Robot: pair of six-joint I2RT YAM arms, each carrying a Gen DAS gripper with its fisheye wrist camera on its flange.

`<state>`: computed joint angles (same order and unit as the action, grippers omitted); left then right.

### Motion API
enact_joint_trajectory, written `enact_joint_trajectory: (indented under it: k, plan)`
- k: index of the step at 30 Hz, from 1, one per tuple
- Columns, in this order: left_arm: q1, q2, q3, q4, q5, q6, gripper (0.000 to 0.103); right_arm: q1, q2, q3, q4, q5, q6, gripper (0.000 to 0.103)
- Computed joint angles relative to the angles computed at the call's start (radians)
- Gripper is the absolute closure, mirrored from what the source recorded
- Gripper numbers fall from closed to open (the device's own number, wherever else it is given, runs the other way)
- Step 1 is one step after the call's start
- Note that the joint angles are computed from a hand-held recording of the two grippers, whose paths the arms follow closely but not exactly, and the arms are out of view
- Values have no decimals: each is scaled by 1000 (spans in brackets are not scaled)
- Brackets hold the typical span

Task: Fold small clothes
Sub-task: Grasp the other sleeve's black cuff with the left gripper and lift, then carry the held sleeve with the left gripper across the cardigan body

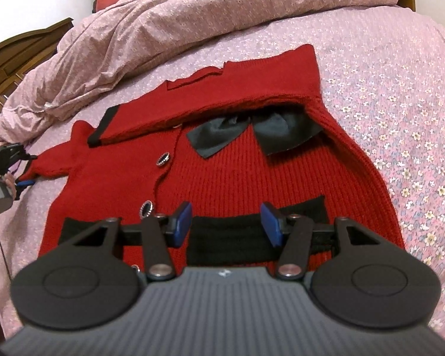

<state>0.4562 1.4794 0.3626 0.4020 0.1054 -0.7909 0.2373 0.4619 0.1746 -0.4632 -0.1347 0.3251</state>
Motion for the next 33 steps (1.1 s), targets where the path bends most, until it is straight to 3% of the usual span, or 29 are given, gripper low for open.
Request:
enact_joint_trajectory:
  k: [5, 6, 7, 9, 10, 16, 23, 29, 33]
  plan:
    - [27, 109, 53, 88, 16, 4, 37, -12, 8, -3, 2, -11, -6, 48]
    - [30, 125, 66, 91, 14, 22, 47, -13, 8, -4, 3, -12, -5, 48]
    - [38, 130, 63, 97, 16, 33, 64, -15, 9, -4, 3, -13, -4, 48]
    - [56, 146, 74, 85, 33, 47, 83, -16, 2, -7, -1, -17, -3, 48]
    - [69, 147, 64, 107, 52, 55, 88, -24, 0, -7, -2, -28, -8, 48]
    - [103, -43, -59, 164, 154, 128, 90, -74, -18, -16, 4, -98, -10, 48]
    - [-2, -437, -71, -54, 185, 147, 90, -97, -91, -26, -37, -149, 6, 48]
    - [-309, -682, 3, -229, 48, 107, 90, -195, -172, -22, -103, -241, -24, 48]
    - [-581, -667, 89, -272, -114, 119, 90, -266, -212, -20, -145, -313, -50, 48]
